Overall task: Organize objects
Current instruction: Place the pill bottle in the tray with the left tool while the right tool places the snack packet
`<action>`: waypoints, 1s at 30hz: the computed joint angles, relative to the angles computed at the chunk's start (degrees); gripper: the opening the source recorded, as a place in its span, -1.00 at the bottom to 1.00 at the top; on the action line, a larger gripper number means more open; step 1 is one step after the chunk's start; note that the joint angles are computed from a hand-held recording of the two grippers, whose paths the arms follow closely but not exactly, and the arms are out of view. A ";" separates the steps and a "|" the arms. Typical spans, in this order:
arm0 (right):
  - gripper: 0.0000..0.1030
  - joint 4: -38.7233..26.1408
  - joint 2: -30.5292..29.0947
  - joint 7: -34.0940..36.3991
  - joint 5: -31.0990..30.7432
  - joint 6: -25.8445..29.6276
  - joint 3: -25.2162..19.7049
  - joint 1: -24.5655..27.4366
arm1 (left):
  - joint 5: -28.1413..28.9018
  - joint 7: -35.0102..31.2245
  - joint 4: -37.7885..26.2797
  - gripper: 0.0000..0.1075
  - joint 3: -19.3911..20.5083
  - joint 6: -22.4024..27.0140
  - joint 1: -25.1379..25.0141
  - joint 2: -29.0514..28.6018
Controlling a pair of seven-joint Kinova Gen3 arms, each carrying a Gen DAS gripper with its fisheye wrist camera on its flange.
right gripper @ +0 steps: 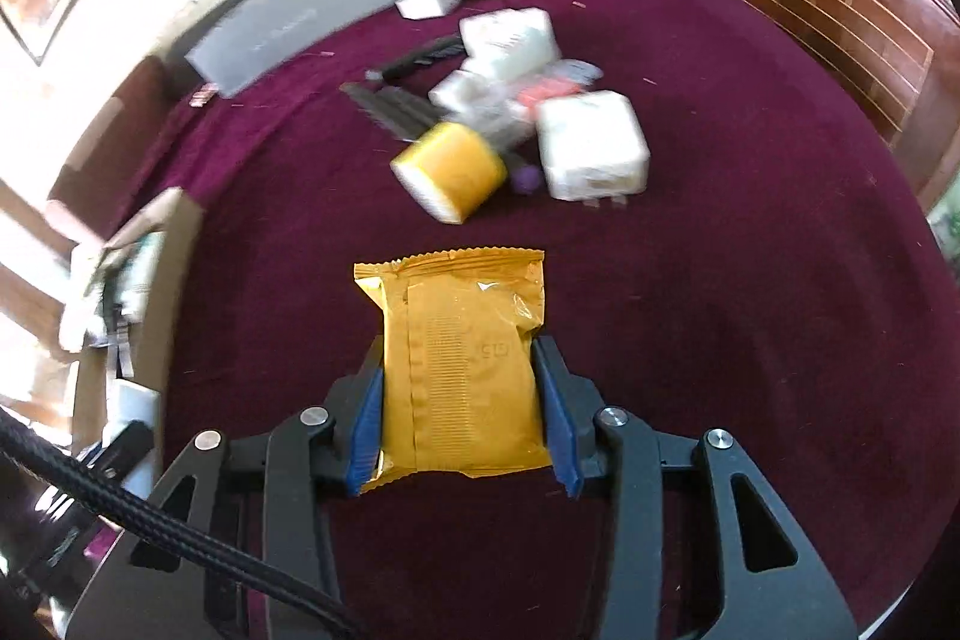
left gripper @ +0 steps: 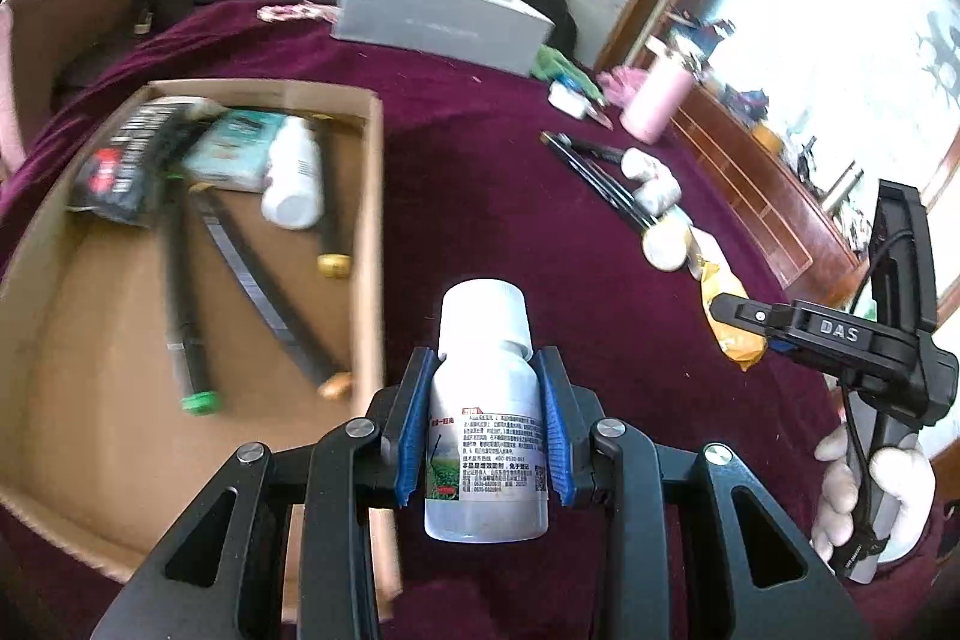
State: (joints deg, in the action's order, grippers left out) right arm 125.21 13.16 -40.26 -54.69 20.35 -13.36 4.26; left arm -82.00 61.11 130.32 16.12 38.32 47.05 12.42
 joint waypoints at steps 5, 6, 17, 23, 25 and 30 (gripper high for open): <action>-0.16 -0.69 -1.83 4.23 -3.82 4.02 -1.63 -2.13 | 4.41 2.14 3.85 -0.46 1.38 5.00 1.24 -4.20; -0.16 -1.10 -1.94 4.39 -4.14 4.90 -1.64 -3.37 | 5.71 2.30 4.73 -0.46 1.72 6.11 1.22 -5.21; -0.15 -7.18 0.61 -0.82 -1.86 8.17 -3.03 -18.08 | 15.45 -6.23 10.78 -0.46 2.55 8.23 -6.34 -11.73; -0.14 -14.09 7.17 -10.32 4.95 7.95 -5.80 -24.72 | 12.66 -9.71 14.26 -0.46 -0.03 1.33 -13.39 -12.38; -0.14 -16.48 9.64 -14.06 7.57 8.00 -6.36 -26.70 | 11.92 -10.43 14.85 -0.46 -0.41 -0.47 -15.01 -12.52; -0.14 -21.09 14.32 -20.60 12.23 8.88 -8.27 -28.79 | 8.51 -10.66 16.08 -0.46 -1.43 -4.63 -18.15 -12.51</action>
